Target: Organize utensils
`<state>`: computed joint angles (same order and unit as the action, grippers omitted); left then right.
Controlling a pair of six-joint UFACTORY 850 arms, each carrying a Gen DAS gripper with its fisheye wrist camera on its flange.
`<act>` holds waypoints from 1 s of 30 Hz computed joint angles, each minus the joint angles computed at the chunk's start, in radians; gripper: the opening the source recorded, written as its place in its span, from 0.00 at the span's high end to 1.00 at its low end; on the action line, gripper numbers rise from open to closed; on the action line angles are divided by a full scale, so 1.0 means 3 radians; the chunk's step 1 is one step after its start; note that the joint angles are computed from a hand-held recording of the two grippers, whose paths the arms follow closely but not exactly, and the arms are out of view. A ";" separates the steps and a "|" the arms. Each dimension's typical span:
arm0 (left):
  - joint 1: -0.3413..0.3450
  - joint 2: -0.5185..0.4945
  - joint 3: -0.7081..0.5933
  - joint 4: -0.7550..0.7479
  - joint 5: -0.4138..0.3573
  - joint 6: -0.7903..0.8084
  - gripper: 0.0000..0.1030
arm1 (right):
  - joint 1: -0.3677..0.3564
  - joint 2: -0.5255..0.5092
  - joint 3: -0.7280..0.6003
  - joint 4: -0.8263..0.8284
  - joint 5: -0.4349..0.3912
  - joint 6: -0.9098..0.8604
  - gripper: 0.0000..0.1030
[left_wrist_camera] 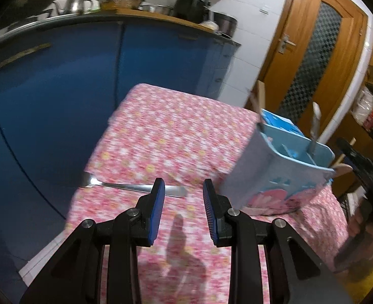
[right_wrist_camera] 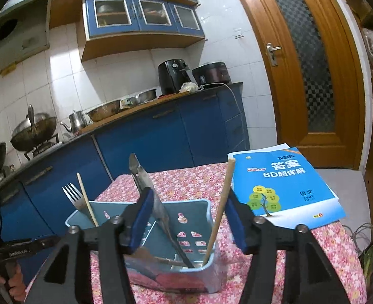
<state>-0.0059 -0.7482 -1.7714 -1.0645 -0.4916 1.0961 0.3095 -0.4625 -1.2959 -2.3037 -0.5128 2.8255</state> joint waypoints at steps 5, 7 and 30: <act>0.0100 -0.0106 -0.0144 0.0223 0.0130 -0.0336 0.65 | 0.0035 0.0139 0.0127 0.0204 -0.0040 -0.0132 0.33; 0.0139 -0.0182 -0.0250 0.0368 0.0117 -0.0539 0.65 | 0.0043 0.0197 0.0190 0.0224 -0.0048 -0.0111 0.32; 0.0430 -0.1592 -0.2222 0.1146 -0.1160 -0.2442 0.65 | 0.0295 0.0368 0.0486 0.0350 0.0011 -0.0195 0.30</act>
